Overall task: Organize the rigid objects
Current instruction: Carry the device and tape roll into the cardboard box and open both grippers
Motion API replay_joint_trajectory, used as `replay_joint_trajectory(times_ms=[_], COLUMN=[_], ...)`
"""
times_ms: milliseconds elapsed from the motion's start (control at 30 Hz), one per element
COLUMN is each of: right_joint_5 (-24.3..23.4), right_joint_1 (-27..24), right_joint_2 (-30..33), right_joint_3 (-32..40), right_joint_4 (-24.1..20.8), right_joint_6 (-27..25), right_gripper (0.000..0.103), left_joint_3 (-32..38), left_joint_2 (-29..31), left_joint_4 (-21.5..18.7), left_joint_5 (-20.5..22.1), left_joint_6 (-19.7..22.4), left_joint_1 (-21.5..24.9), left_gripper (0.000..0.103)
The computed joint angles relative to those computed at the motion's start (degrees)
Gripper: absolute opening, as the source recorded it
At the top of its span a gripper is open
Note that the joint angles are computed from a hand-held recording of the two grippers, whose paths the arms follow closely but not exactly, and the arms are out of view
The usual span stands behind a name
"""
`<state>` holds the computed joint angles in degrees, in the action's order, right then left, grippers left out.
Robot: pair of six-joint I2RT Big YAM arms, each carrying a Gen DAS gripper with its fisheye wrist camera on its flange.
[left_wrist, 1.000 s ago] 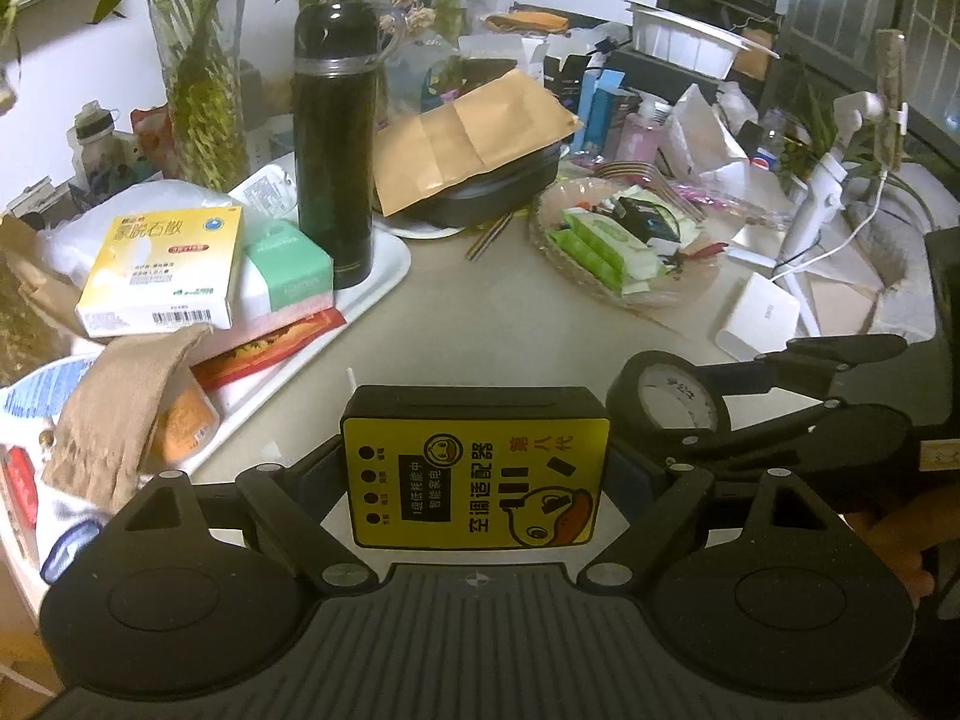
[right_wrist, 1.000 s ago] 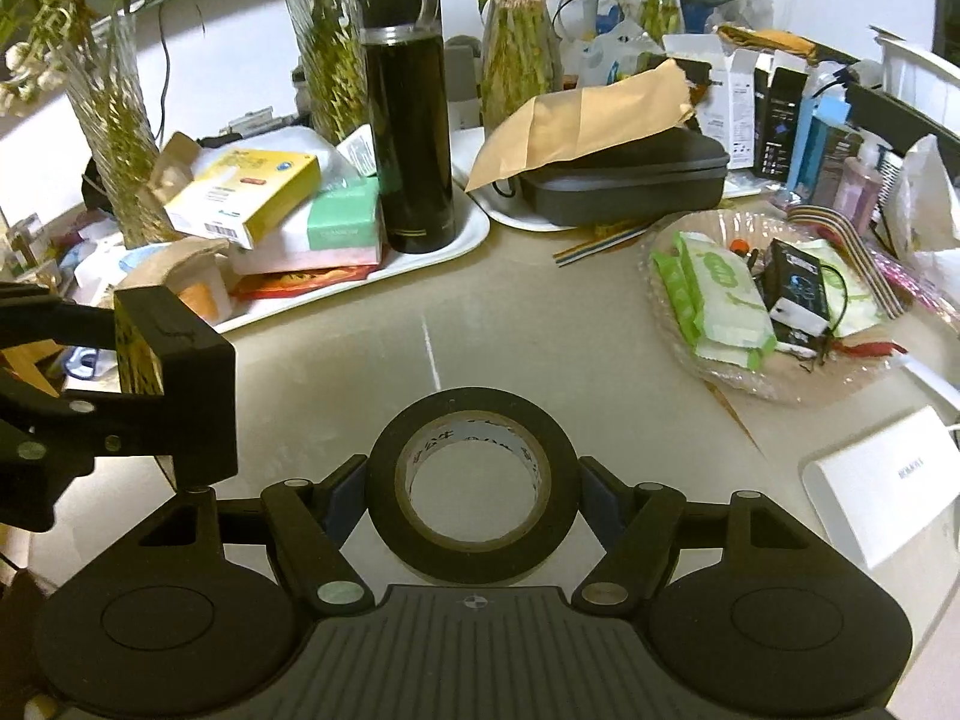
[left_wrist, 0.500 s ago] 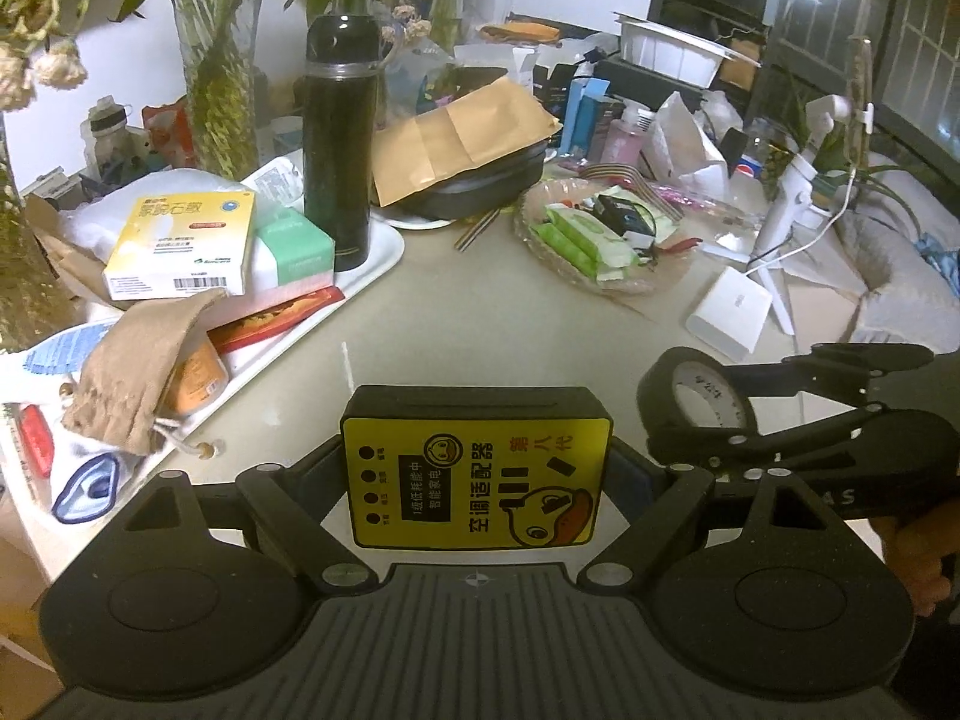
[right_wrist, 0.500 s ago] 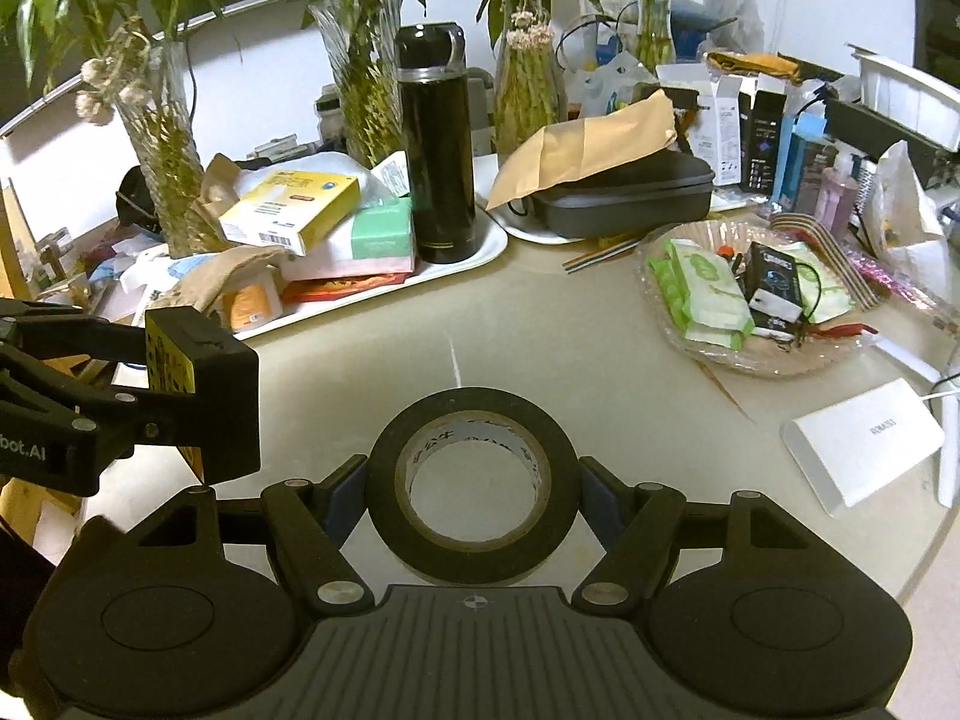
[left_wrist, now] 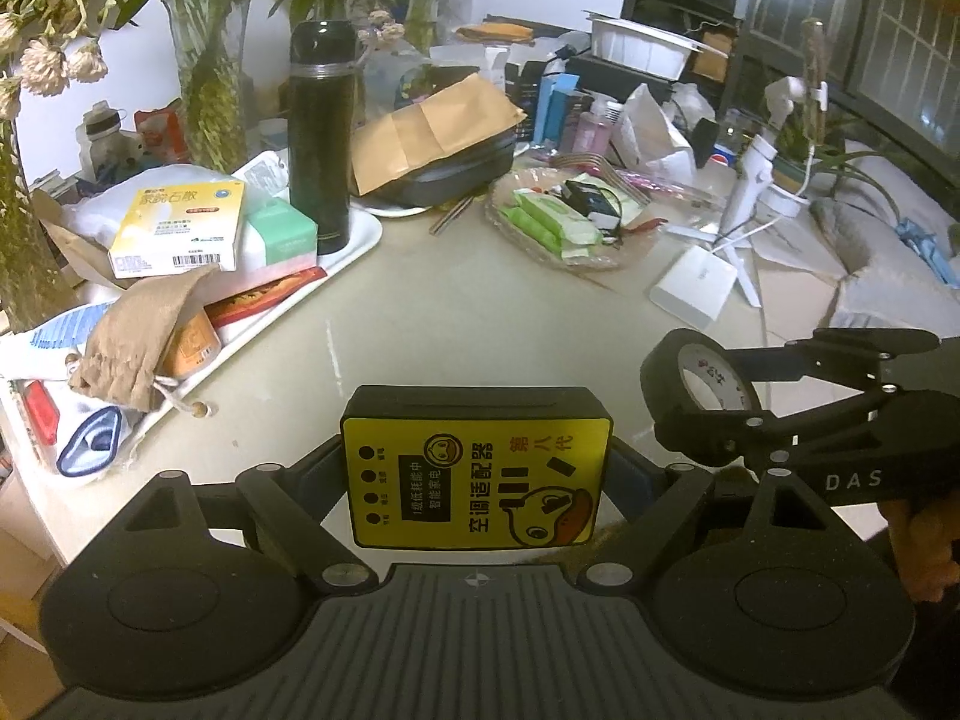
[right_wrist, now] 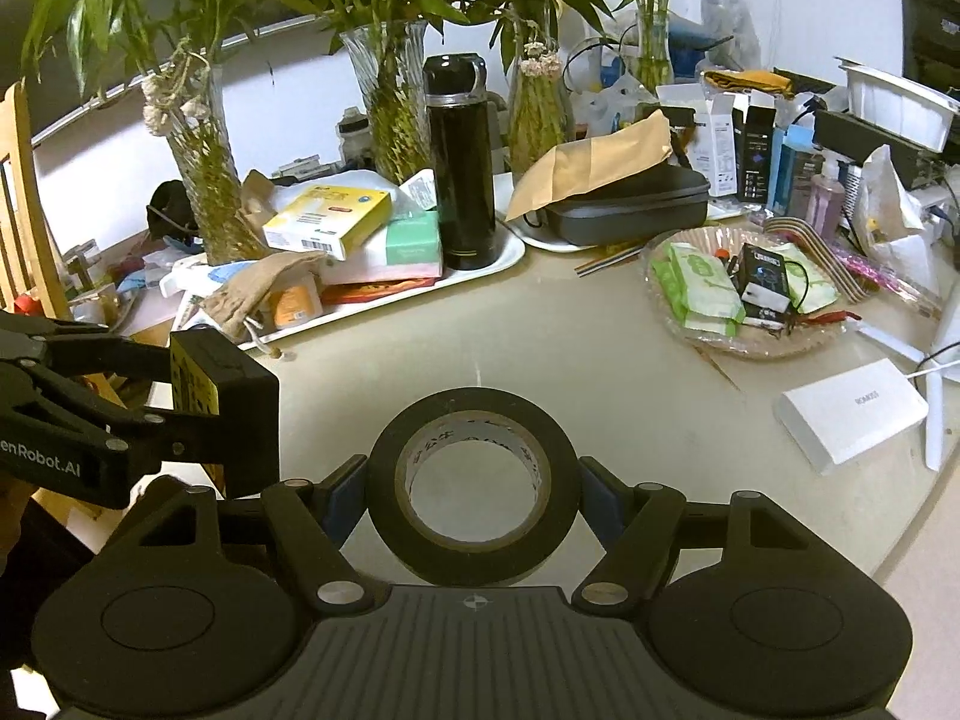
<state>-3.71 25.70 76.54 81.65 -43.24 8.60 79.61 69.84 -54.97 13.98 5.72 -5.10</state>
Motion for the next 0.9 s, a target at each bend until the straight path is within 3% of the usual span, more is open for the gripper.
replay_joint_trajectory(times_ms=[900], right_joint_5=[2.4], right_joint_1=[4.2], right_joint_2=[-9.7], right_joint_3=[-8.4], right_joint_4=[0.1], right_joint_6=[3.4], right_gripper=[0.075], left_joint_3=[-6.3], left_joint_2=[-6.5], left_joint_4=[-7.1], left_joint_5=[-2.3], left_joint_6=[1.0], left_joint_1=[-2.0], left_gripper=[0.087])
